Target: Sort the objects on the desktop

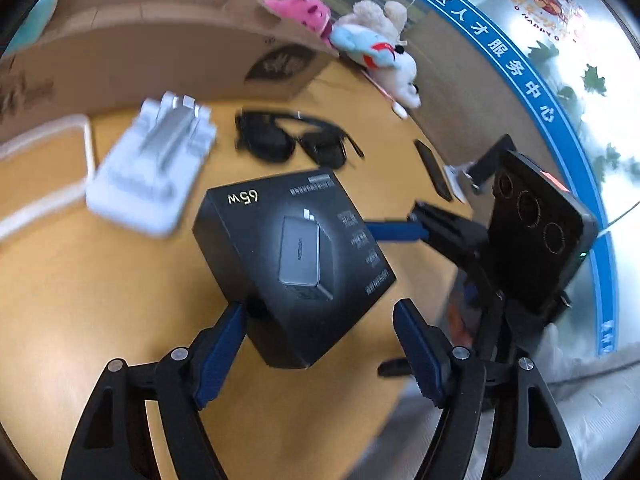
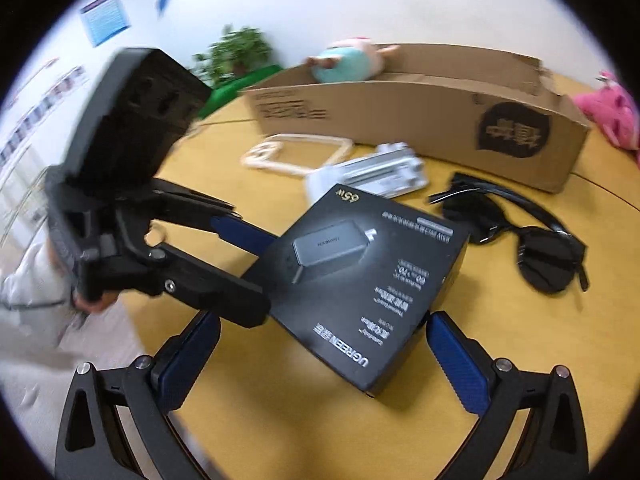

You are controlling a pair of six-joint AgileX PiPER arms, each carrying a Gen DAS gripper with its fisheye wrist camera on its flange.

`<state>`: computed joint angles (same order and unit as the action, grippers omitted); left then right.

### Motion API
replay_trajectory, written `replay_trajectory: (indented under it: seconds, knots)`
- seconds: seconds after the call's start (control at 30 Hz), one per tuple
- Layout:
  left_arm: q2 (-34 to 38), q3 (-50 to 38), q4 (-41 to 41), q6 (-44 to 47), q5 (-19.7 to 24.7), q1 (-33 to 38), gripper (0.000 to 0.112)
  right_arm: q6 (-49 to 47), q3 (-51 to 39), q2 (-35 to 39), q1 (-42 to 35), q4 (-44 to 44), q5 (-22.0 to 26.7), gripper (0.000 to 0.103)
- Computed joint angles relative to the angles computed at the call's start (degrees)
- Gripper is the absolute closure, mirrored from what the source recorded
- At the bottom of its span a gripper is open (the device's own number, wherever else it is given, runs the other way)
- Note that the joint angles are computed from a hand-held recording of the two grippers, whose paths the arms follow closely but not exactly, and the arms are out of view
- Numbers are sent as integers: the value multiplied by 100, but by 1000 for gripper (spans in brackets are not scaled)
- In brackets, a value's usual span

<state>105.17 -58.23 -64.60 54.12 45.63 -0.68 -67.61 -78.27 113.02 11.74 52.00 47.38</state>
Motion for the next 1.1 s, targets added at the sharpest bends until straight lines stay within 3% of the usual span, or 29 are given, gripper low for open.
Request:
replay_trajectory:
  seconds: [0.2,0.27,0.37,0.5,0.6,0.63,0.77,0.87,1.1]
  knots:
    - [279,-86,-386,-437,-279,222,38,-188,162,-88,209,-416,-578,1]
    - [498,-310,-337,-580,-328,117,43,89,-197,172,274,-648,-468,9]
    - [322,-289,173,-1041,-890,-212,43,644,-164,118,563,-1151,-904,13]
    - [-94,64,-330,-735,-927,-20,43,344,-97,-146,492,-683,-833,13]
    - [-621,-121,364,-1436,-1128,-29,46,144,-268,-383,610,-414,-985,15]
    - [-787,-276,679,-1738,-1155,-25,44,49,-332,-544,711,-302,-1239,17]
    - [-1284,-885,1233,-2196,-1173,302,46,421,-1538,-403,969,-890,-1262,17]
    - [-1352,-1309,1475,-2332,-1029,566,52,825,-2708,69,937,-1126,-752,18]
    - [-914,-2415,2337,-3005,-848,865,52,1355,-4081,862,1099,-1330,-529,17]
